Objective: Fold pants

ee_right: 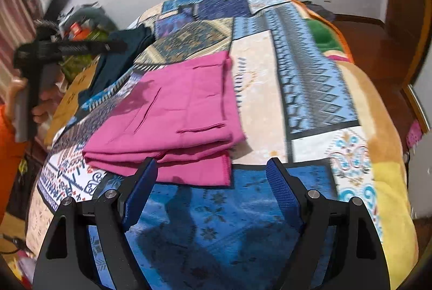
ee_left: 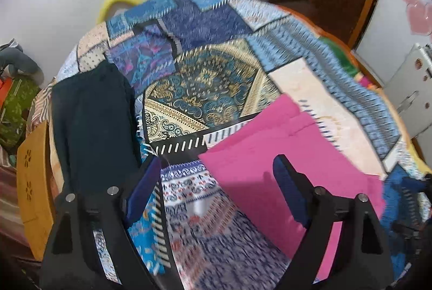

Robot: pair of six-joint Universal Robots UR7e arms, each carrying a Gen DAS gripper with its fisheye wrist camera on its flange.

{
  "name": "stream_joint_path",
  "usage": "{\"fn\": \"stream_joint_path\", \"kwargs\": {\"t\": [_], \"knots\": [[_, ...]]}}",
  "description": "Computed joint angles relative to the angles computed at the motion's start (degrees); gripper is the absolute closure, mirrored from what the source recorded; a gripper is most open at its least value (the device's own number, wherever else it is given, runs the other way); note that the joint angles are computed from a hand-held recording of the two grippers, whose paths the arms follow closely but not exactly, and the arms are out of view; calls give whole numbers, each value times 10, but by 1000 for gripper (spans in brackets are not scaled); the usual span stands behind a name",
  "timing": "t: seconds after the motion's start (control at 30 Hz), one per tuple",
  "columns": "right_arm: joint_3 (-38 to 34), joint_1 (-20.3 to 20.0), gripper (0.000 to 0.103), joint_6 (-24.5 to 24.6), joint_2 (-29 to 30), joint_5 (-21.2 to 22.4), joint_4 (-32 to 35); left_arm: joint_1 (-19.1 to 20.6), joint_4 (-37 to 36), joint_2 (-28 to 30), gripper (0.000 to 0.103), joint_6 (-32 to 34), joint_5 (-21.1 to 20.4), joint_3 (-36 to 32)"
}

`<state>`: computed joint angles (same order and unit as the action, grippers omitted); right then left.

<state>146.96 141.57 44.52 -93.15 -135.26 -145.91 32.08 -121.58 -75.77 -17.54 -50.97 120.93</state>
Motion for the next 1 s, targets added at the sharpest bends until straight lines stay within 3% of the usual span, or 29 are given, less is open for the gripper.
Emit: {"fn": "stream_joint_path", "kwargs": {"t": [0.3, 0.4, 0.6, 0.77, 1.0], "knots": [[10, -15, 23, 19, -16, -11, 3, 62, 14, 110, 17, 37, 4, -38], [12, -20, 23, 20, -19, -12, 3, 70, 20, 120, 6, 48, 18, -33], [13, -24, 23, 17, -19, -14, -2, 67, 52, 93, 3, 53, 15, -21], [8, -13, 23, 9, -12, -22, -10, 52, 84, 47, 3, 13, 3, 3], [7, -10, 23, -1, 2, -20, -26, 48, 99, -51, 3, -46, -74, 48]]}}
